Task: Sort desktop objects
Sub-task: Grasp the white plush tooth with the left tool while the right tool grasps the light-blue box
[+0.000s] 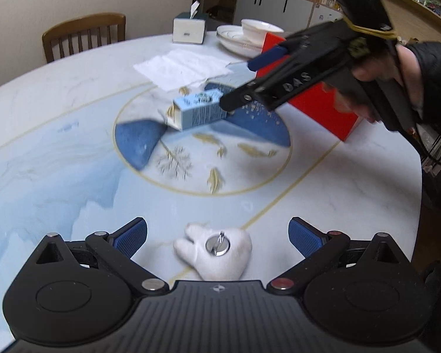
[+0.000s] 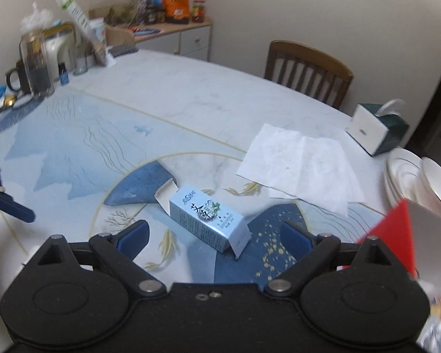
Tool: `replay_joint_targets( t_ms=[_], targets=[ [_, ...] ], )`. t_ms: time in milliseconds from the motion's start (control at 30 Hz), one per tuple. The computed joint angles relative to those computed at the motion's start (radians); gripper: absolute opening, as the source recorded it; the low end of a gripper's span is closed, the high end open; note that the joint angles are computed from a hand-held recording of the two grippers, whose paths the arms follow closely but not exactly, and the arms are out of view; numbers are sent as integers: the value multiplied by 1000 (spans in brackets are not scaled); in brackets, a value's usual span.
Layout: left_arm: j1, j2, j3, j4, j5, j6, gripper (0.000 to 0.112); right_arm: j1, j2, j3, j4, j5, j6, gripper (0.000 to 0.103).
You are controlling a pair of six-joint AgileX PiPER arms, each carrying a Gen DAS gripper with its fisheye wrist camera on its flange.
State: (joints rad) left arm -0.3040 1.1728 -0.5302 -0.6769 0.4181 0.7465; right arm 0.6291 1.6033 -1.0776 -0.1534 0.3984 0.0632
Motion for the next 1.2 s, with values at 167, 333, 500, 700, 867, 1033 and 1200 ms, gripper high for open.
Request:
replay_joint_targets(
  t_ms=[167, 333, 500, 700, 867, 1033, 1200],
  targets=[
    [-17, 7, 32, 12, -39, -35, 103, -29, 91, -67, 112, -10, -172, 96],
    [-43, 8, 53, -7, -65, -41, 103, -50, 165, -128, 216, 5, -304, 95],
    [-72, 2, 73, -17, -92, -53, 103, -55, 203, -151, 285, 15, -379, 92],
    [-86, 2, 83, 33, -119, -127, 102, -62, 221, -168, 326, 34, -410, 82],
    [-101, -8, 87, 98, -135, -211, 96, -79, 239, -188, 354, 57, -424, 74],
    [-134, -14, 83, 254, -152, -377, 80, -91, 245, -206, 383, 79, -454, 63],
    [-160, -16, 78, 421, -161, -557, 67, -78, 236, -209, 366, 102, -437, 48]
  ],
)
